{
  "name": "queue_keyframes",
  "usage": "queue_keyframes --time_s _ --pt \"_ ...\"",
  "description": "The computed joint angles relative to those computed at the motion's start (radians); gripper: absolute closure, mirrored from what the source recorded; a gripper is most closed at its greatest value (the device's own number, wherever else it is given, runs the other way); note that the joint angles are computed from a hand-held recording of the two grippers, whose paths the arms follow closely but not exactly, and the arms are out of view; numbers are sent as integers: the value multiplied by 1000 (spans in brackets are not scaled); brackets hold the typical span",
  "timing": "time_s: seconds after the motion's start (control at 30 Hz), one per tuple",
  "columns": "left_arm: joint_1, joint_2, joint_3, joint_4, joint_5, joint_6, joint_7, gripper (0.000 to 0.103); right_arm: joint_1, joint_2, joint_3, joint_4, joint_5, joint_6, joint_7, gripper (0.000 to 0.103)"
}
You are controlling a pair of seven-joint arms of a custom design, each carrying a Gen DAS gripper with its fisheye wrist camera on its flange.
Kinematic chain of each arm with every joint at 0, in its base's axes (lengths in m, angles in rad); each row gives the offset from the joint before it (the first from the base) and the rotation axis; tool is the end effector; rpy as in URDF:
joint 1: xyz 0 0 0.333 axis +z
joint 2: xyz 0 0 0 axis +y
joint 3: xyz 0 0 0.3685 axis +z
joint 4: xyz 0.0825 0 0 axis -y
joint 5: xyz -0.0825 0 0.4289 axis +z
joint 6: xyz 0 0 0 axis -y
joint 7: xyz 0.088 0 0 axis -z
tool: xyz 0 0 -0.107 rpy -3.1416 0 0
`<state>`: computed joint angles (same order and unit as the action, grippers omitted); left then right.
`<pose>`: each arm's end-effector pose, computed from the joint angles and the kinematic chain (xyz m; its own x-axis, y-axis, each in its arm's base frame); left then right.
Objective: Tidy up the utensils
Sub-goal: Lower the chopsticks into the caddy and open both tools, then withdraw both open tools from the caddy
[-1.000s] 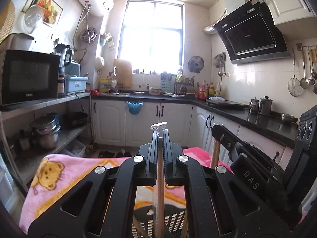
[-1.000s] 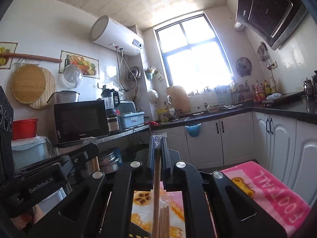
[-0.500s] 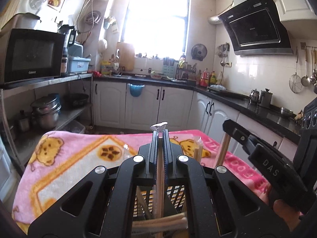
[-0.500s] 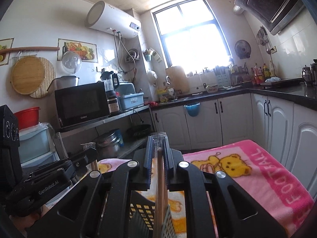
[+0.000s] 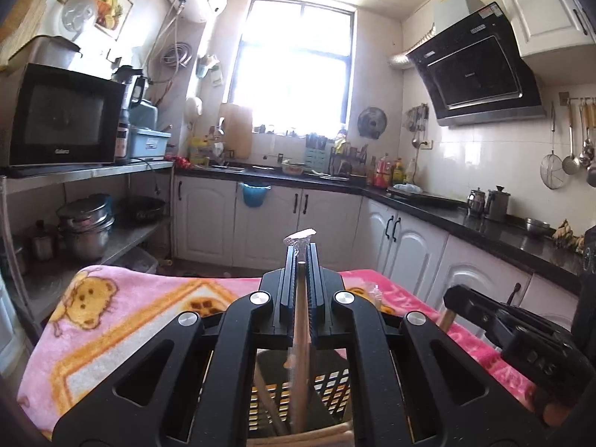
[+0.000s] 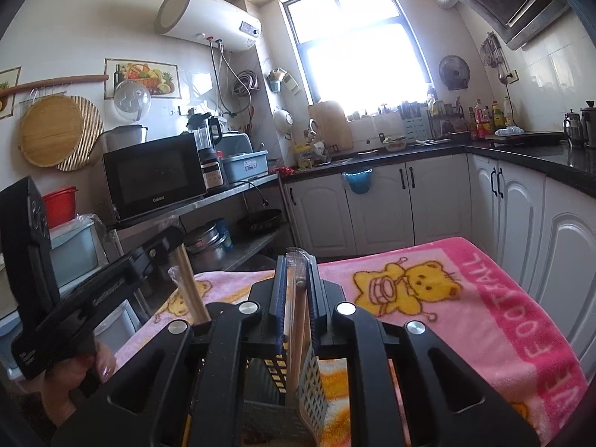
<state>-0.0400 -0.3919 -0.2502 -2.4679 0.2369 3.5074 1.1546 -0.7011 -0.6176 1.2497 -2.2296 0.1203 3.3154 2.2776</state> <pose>0.4382 -0.1809 0.6298 -0.3153 -0.9425 0.1105 -0.1928 -0.0504 -0.9800 0.4082 0.4044 0.6128 0.2596 -0.9411 -0.2166 -0.2616 0.1474 -0.9539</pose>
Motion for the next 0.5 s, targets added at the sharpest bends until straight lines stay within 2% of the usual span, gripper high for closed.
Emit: queue_keyframes --time_s 0.07,0.13,0.2,0.23,0.33,0.4,0.43,0.5 --pt "-12 5 9 0 10 -4 -3 91 31 -7 -25 -14 -5 -17 -9 89" --pt "7 -8 -14 -9 -8 -27 -1 85 58 -11 -47 -28 -6 -24 -12 88" --pt "-39 -20 28 -18 13 -63 -25 77 93 -10 -73 -42 -5 -41 -12 82" --pt "-74 -29 60 -20 29 -92 -39 69 107 -8 -84 -48 -6 -44 -11 80" --pt "-268 -54 245 -29 100 -158 -77 58 154 -4 -122 -57 -15 -91 -10 74" --pt "-315 -81 285 -36 73 -197 -61 53 185 -4 -148 -57 -28 -139 -4 73" --pt "-368 -98 334 -31 87 -252 -75 48 196 -4 -158 -58 -39 -157 2 73" --pt "-439 -134 389 -39 51 -305 -49 43 234 0 -188 -65 -64 -190 8 71"
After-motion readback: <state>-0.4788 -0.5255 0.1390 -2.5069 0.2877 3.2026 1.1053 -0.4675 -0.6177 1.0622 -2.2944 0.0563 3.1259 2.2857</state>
